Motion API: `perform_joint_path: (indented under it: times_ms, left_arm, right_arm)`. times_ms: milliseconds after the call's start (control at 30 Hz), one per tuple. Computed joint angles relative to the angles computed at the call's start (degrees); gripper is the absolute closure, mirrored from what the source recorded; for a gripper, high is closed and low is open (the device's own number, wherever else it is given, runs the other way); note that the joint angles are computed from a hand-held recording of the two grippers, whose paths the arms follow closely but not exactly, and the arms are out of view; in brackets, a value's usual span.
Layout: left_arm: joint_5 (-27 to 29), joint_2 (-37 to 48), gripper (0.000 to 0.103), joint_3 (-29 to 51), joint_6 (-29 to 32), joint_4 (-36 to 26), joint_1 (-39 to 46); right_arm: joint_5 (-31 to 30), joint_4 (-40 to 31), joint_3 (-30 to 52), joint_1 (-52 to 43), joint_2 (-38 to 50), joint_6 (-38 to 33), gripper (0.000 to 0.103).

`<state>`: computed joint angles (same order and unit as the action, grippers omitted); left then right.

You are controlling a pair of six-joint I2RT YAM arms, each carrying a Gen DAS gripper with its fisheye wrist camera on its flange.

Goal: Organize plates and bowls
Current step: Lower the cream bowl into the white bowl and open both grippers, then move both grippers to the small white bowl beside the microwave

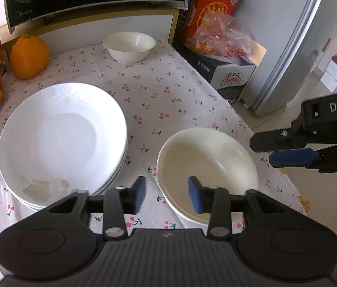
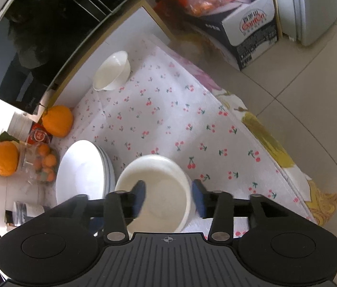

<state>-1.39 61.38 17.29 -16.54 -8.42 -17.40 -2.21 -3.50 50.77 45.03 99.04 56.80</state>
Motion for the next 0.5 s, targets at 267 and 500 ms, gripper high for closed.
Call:
perform_joint_path:
  times_ms: [267, 500]
  left_arm:
    - [-1.4, -0.6, 0.032, 1.4, -1.1, 0.3, 1.9]
    - [-0.9, 2.8, 0.017, 4.9, 0.5, 2.0, 6.5]
  right_arm:
    - [-0.1, 1.2, 2.5, -1.5, 0.5, -7.5, 0.029]
    - [-3.6, 2.0, 7.1, -3.7, 3.9, -8.2, 0.021]
